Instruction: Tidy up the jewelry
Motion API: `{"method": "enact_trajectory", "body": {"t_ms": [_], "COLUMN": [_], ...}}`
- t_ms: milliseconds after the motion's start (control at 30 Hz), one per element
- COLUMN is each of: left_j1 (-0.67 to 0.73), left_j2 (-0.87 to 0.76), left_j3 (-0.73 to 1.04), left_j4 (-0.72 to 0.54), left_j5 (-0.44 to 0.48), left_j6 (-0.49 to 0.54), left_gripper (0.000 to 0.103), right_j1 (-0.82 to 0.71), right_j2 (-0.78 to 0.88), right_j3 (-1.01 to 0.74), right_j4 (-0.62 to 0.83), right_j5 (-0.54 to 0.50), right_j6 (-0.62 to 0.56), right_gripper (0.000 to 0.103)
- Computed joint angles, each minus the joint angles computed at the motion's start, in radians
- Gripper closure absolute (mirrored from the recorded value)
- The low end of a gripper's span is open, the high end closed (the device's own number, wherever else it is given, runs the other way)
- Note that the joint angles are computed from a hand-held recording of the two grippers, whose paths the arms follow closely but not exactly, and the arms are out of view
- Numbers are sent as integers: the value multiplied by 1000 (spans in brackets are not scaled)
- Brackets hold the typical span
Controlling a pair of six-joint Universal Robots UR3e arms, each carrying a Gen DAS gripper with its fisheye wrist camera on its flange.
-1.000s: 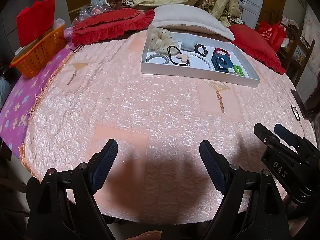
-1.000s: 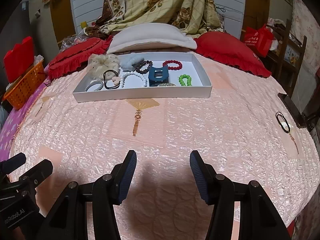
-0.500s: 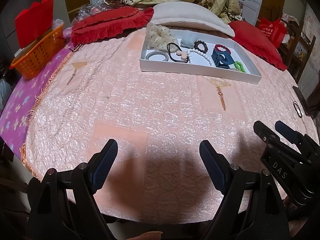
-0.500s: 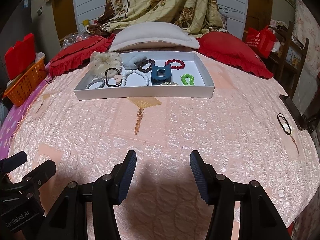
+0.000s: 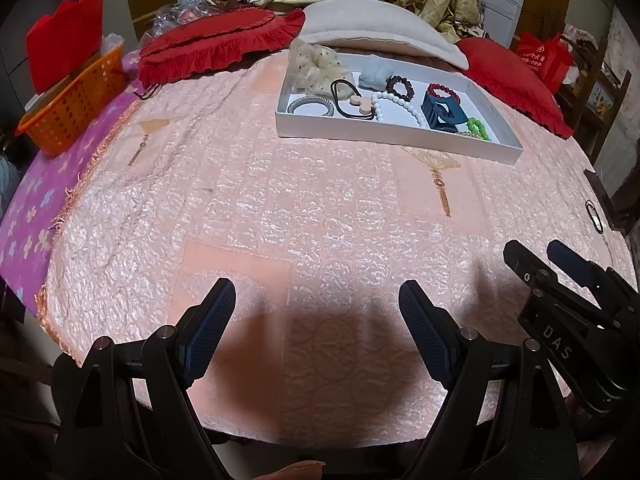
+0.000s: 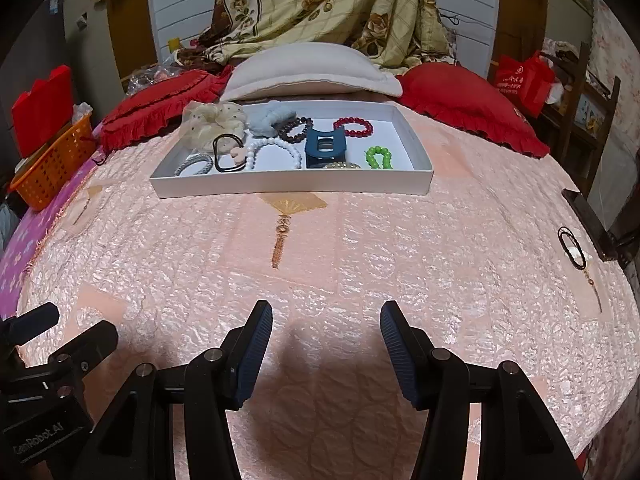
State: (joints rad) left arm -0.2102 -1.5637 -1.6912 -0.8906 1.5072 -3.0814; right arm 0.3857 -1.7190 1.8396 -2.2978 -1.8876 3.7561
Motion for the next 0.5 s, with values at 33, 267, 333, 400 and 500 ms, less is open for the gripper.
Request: {"method": "enact_trajectory", "body": {"t_ms": [33,267,333,400,500], "left_j1": [3,27,26,26,31], "left_j2": [2,7,9,9,9], "left_j3": [-3,-12,-13,-12,-13], "left_j4": [3,-2,-5,-6,-4], "left_j5": [-2,-26,-27,-27,-30], "left_j6": [0,-2,0,5,6], "left_gripper": [19,19,19,19,19], "right_j1": [-5,22,28,26,30], "right_j2": [2,19,29,33,38], "right_j3": [-1,-29,-38,-42,-48], "right_j4": [6,25,27,27,28], "right_j5": [6,-21,-24,-17,-21], "right_j6": [1,6,2,-4,-4], "right_gripper": [49,48,48,48,48]}}
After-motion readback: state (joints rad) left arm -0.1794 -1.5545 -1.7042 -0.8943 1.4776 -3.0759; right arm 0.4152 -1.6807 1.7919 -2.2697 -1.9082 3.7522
